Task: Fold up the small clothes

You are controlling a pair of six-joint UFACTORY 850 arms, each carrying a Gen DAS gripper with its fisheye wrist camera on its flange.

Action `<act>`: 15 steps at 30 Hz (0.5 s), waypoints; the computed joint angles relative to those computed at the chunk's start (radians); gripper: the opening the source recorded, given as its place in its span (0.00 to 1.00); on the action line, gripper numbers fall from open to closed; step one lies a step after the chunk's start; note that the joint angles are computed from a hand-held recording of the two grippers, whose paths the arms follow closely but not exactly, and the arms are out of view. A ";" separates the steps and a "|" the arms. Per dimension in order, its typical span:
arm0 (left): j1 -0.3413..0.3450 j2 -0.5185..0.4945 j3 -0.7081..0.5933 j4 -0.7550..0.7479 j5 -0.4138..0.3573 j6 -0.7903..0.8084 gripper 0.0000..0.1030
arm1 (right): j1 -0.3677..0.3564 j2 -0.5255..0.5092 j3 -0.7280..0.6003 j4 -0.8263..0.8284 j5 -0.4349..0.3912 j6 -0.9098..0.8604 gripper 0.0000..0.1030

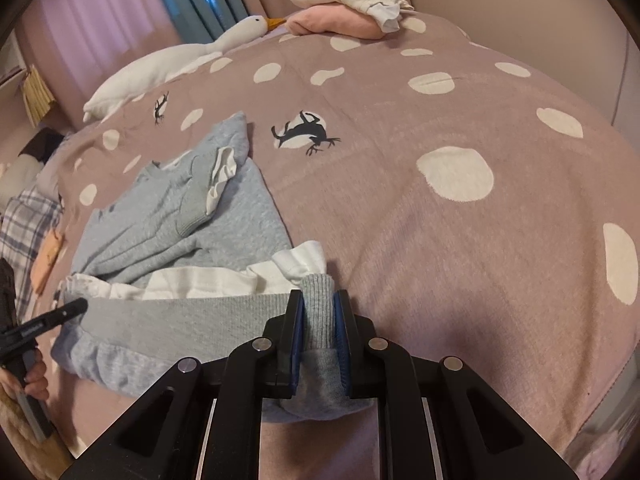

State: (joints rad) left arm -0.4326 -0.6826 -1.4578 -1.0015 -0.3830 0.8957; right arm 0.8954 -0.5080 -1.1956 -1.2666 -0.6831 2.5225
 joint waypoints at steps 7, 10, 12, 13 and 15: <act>-0.007 0.099 0.104 -0.176 0.068 0.112 0.15 | 0.007 0.003 -0.003 -0.014 -0.017 0.007 0.15; 0.001 0.160 0.168 -0.409 0.067 0.323 0.14 | 0.020 0.014 0.000 -0.039 -0.039 0.023 0.15; 0.007 0.202 0.212 -0.548 0.056 0.454 0.14 | 0.030 0.024 0.003 -0.066 -0.058 0.040 0.15; 0.007 0.228 0.238 -0.625 0.058 0.544 0.14 | 0.035 0.027 0.000 -0.076 -0.070 0.041 0.15; -0.001 0.263 0.274 -0.755 0.089 0.680 0.14 | 0.047 0.032 -0.005 -0.098 -0.098 0.038 0.15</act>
